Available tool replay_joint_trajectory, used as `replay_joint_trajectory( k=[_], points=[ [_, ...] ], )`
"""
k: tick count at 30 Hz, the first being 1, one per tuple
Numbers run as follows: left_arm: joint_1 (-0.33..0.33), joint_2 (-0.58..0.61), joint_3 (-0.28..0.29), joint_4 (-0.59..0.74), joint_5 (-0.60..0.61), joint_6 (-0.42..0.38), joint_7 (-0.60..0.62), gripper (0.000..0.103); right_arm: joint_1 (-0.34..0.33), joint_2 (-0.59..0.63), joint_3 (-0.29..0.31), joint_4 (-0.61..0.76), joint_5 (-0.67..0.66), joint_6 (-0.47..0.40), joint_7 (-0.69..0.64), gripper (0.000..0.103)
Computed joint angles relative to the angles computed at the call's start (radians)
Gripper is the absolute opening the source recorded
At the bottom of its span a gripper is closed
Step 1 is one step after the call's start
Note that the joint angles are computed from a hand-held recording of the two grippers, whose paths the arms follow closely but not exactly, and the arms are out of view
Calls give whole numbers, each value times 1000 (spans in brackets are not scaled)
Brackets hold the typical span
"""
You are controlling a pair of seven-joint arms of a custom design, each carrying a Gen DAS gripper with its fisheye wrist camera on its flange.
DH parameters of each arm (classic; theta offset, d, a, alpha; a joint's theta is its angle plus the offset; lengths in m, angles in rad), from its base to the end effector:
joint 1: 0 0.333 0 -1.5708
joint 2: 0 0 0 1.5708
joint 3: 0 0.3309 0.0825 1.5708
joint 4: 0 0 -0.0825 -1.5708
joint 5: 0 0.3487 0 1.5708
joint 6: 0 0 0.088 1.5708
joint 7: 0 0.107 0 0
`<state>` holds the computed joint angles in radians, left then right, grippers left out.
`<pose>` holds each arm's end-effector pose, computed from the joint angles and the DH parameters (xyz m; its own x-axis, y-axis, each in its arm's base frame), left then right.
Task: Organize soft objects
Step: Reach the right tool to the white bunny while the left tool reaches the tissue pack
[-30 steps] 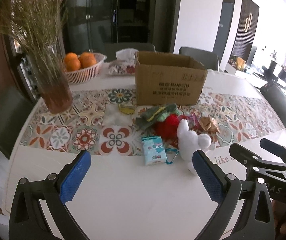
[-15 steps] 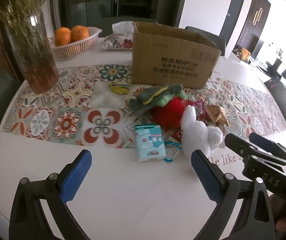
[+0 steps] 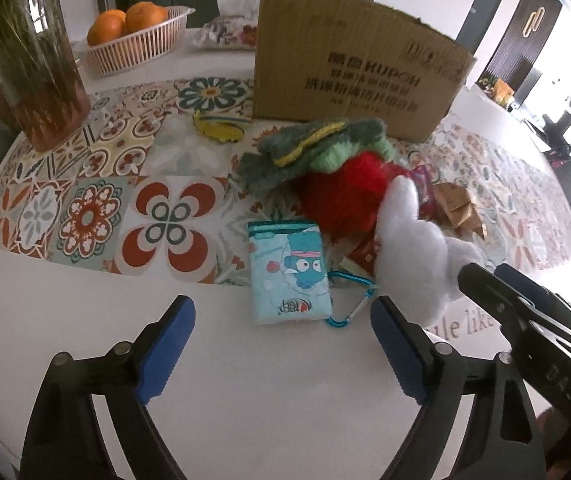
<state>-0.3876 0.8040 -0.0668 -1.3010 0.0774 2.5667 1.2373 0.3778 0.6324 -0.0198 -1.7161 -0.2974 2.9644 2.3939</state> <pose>0.6929 -0.3220 0.3409 -0.1712 -0.9768 0.1287 -0.8979 0.1010 -0.4284 0.6477 0.2663 0.3265 -0.1022 -0.9631 -0.2490 -0.8173 0.2240 -0.5309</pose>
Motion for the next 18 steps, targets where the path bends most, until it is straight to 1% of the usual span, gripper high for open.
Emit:
replay_joint_trajectory(
  k=[7, 9, 12, 18],
  points=[
    [-9, 73, 9, 92, 4, -42, -13, 80, -34, 33, 34, 17, 35, 25, -25, 54],
    [-10, 89, 8, 113, 3, -50, -18, 79, -43, 41, 42, 20, 46, 30, -33, 53],
    [-14, 107, 11, 134, 6, -60, -25, 77, -34, 44, 30, 22, 48, 39, -34, 53],
    [-9, 143, 3, 182, -2, -88, -25, 63, -15, 51, 4, 30, 44, 49, -20, 51]
  ],
)
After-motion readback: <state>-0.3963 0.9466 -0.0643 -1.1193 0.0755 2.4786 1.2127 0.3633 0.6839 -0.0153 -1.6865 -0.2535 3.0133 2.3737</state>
